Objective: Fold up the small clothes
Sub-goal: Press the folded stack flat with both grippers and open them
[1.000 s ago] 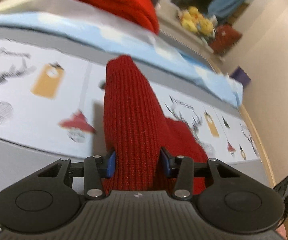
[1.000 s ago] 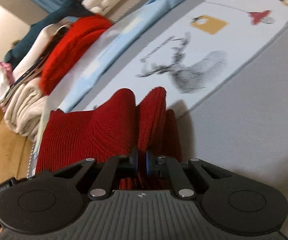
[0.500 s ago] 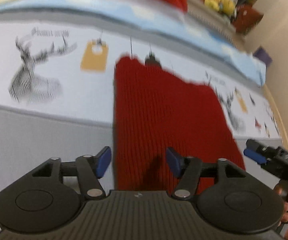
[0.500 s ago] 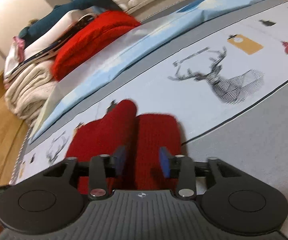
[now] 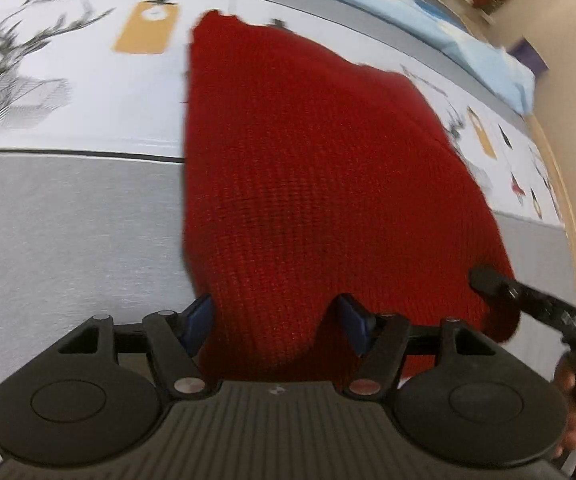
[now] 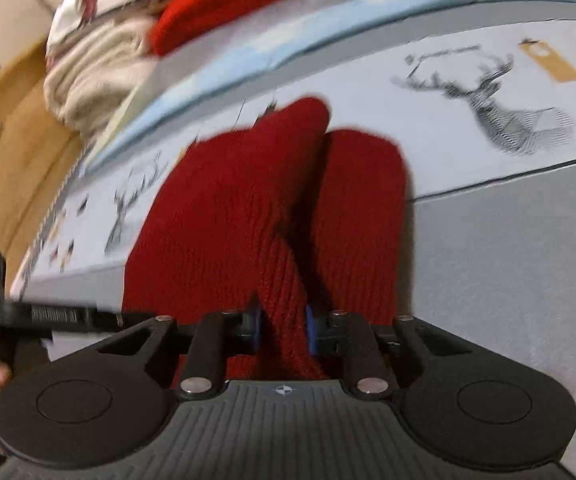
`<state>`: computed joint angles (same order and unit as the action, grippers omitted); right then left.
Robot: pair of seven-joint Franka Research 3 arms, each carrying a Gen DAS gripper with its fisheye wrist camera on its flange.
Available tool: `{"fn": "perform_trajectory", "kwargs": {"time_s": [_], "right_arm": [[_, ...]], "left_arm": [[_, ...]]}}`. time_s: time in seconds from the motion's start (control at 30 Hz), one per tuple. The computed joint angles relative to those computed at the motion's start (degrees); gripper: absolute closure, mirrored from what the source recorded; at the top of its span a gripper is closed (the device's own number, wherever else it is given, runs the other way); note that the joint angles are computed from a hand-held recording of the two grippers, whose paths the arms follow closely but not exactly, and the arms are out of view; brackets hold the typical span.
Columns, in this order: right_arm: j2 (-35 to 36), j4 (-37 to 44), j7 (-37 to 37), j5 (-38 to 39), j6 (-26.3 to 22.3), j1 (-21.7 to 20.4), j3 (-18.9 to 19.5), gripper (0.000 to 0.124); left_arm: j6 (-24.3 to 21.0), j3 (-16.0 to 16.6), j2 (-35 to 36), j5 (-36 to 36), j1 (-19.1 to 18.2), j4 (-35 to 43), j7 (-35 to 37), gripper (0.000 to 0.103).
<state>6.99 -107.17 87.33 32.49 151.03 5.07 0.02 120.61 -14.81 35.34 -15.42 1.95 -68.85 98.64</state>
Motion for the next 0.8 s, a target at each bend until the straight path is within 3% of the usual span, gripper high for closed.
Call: {"fn": "perform_trajectory", "kwargs": {"time_s": [0.13,0.23,0.33,0.4,0.47,0.5,0.63,0.8], "right_arm": [[0.43,0.33,5.67,-8.2,-1.86,0.77,-1.17,0.103],[1.74,2.23,6.35,-10.77,-7.24,0.69,-1.15,0.103],[1.79,2.78,6.1,-12.94,-9.39,0.81,-1.06,0.101],[1.15,2.74,7.09,-13.69,-10.67,0.93,-1.11,0.096],[-0.27,2.07,9.43,-16.75,-11.67,1.36,-1.45,0.075],[-1.58,1.3,11.68,-20.64,-11.83,1.92,-1.74,0.073],[-10.19,-6.94,18.86,-30.0,-2.51,2.0,-1.33,0.071],[-23.01,-18.56,34.51,-45.46,7.28,-3.71,4.81,0.044]], "left_arm": [[0.49,1.06,-0.69,3.71,-1.57,-1.1,0.76,0.031],[0.47,1.06,-1.41,3.72,-1.26,-2.21,0.34,0.03],[2.97,1.6,-3.82,4.83,-1.8,-5.08,-0.89,0.03],[5.35,2.55,-6.34,6.89,-2.62,-7.66,-2.67,0.029],[8.33,3.07,-9.47,8.77,-3.03,-11.19,-3.38,0.022],[10.57,3.3,-11.54,9.59,-3.14,-13.65,-3.67,0.021],[23.83,3.76,-22.57,11.83,-3.39,-27.39,-4.15,0.017],[36.56,4.87,-37.36,12.63,-4.66,-45.25,-6.44,0.009]]}}
